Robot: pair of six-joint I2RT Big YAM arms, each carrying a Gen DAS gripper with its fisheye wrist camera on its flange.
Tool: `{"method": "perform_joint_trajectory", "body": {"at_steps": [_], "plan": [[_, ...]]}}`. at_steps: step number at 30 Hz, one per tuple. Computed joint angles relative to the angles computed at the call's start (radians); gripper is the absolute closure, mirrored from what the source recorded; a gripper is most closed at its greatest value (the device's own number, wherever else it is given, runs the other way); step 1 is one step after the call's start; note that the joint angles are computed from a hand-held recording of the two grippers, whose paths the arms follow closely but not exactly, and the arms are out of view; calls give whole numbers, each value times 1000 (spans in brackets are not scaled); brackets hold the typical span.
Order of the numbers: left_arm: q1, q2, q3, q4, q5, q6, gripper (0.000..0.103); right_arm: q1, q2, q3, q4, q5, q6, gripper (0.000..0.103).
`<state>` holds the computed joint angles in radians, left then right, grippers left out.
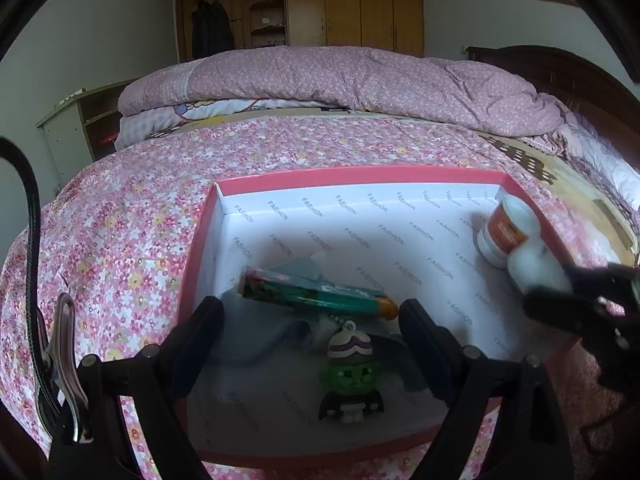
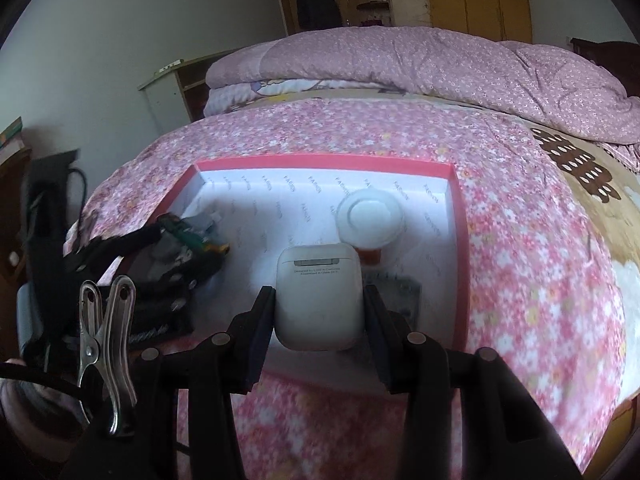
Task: Organize rigid objects
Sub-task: 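Carry lighter into tray with left tool while right tool lowers earbud case there, then open both tools and withdraw them from the tray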
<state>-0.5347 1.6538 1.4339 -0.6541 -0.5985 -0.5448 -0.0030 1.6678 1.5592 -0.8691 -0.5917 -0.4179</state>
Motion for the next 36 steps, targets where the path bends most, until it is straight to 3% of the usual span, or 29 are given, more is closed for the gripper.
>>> {"method": "perform_joint_trajectory", "body": {"at_steps": [14, 18, 22, 33, 36], "plan": [[-3, 0, 1, -4, -5, 2, 11, 8, 115, 139, -67, 16, 96, 58], [-3, -5, -2, -1, 13, -4, 11, 7, 105, 129, -53, 27, 102, 58], [-6, -16, -6, 3, 30, -15, 11, 3, 78, 105, -14, 28, 117, 47], [-31, -62, -22, 1, 38, -33, 11, -21, 15, 52, -22, -26, 103, 46], [-37, -79, -29, 4, 58, -47, 11, -35, -5, 39, -48, -56, 61, 47]]}}
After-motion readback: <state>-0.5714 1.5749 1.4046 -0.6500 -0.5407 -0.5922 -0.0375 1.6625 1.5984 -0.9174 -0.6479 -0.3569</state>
